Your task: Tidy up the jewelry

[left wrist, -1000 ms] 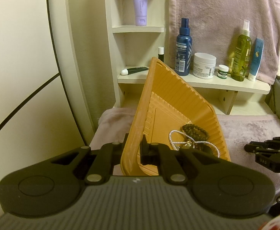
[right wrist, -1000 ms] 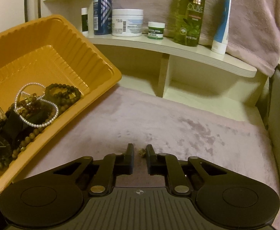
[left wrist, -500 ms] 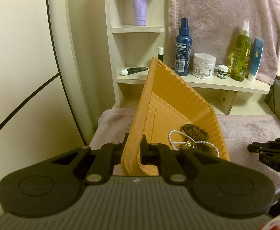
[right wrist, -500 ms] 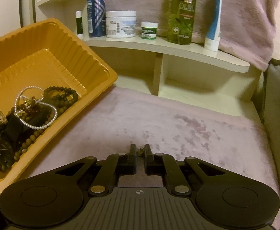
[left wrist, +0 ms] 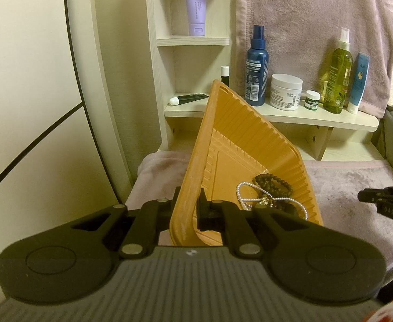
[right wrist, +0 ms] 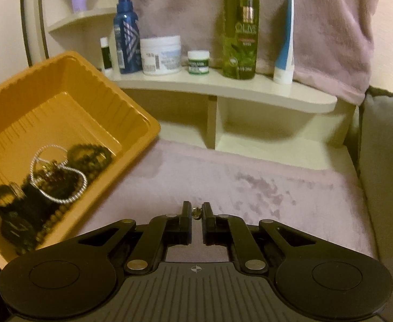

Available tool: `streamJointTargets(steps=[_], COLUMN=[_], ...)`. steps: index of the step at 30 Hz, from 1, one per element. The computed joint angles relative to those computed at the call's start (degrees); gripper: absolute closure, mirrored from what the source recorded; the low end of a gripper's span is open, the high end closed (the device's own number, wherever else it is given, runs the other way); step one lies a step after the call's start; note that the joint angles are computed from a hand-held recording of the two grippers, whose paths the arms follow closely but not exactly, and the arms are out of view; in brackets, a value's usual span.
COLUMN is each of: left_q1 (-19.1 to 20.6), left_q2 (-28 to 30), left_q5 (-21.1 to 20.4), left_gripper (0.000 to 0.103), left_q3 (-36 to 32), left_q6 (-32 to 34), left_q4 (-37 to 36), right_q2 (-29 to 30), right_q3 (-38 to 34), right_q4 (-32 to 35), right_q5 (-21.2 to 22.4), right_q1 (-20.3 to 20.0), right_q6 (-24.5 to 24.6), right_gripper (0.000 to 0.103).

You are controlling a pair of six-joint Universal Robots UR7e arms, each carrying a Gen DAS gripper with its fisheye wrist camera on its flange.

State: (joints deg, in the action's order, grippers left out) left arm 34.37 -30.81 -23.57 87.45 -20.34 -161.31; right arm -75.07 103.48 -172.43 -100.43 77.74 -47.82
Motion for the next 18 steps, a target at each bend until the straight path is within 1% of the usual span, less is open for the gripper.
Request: streamJointTargets(steps=[6,18], left_q1=[0.00,0.07], left_q2=[0.00,-0.25], left_q5=[0.02,-0.61], left_gripper=[0.096,0.096], left_q3=[-0.03,0.16], left_q6=[-0.14,-0.88], left_q4=[0.06,0.47], right_q2=[-0.65,-0.81], right_q3=[-0.76,-1.71], right_q4=[1.94,3.45], right_q5=[1.44,3.28], right_q1=[1.24,3.53], right_q6=[0.59,-1.47], right_gripper=[0.096,0.096])
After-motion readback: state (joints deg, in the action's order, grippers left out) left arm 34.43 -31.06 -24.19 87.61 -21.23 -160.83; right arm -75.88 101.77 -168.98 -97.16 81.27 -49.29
